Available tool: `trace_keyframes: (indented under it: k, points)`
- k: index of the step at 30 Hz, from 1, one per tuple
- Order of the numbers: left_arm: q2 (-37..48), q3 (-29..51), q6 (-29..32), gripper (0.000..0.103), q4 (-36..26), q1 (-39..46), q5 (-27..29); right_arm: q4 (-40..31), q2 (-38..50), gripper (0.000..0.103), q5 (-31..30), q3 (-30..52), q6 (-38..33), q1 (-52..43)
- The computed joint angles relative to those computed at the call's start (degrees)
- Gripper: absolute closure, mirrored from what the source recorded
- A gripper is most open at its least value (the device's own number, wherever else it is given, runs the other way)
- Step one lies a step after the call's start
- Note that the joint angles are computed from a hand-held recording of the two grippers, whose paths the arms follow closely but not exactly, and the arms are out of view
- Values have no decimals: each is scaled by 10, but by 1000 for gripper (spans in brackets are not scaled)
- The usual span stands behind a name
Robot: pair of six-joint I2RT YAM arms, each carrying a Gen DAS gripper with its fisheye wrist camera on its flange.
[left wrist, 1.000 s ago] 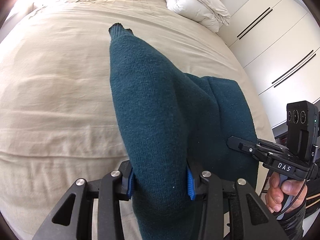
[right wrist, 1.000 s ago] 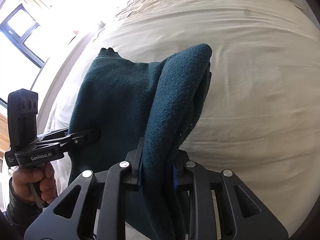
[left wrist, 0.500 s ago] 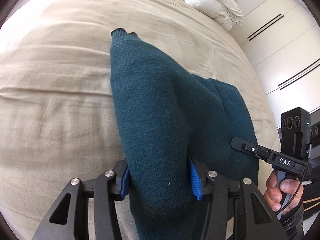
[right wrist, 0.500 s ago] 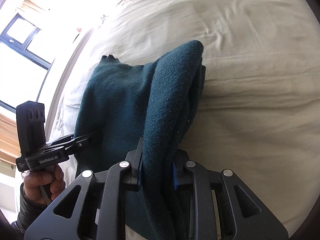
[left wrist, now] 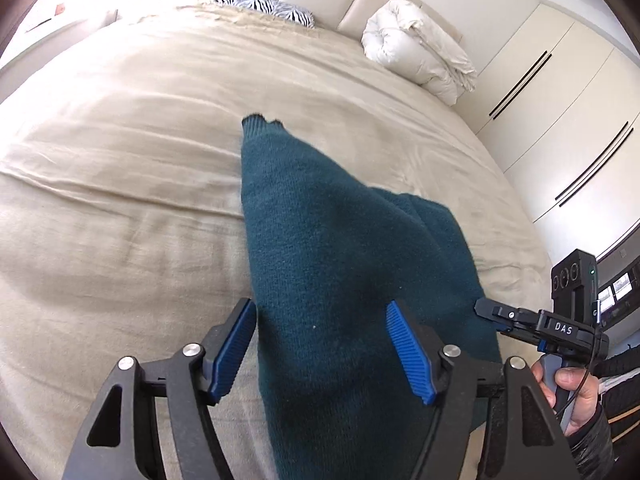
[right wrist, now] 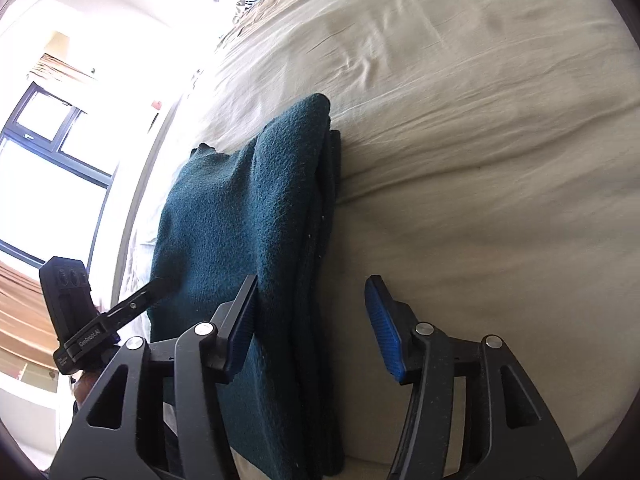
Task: Fold small clothes
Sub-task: 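Open both grippers and withdraw them from the folded sweater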
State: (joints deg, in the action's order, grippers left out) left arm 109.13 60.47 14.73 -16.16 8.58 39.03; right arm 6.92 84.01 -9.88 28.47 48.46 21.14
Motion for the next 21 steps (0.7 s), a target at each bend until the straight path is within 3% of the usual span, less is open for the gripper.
trace_keyframes:
  k: [5,9,13,16,17,18,19,21]
  points:
    - [-140,-115,0,13,80,21,4,0,-69,47,28,-64,31,0]
    - [-289,-211,7,0,132,34,-15,-92,-208,47,102,-109,63,21]
    - [-466,-297,-24,0,193,48,-36,-256,-344,47,320,-76,118,176]
    - [-579,-332,-37,0,213,65,-41,-395,-319,41,520,10,202,341]
    - [-601,-331,-41,0,211,72,-40,-456,-288,30,584,50,244,392]
    - [-623,-334,-51,0,210,77,-50,-526,-252,17,644,90,304,441]
    - [-636,-329,-55,0,197,79,-67,-602,-214,12,697,130,376,486]
    - [-628,-296,-38,0,145,68,-102,-814,-116,1,788,221,587,571]
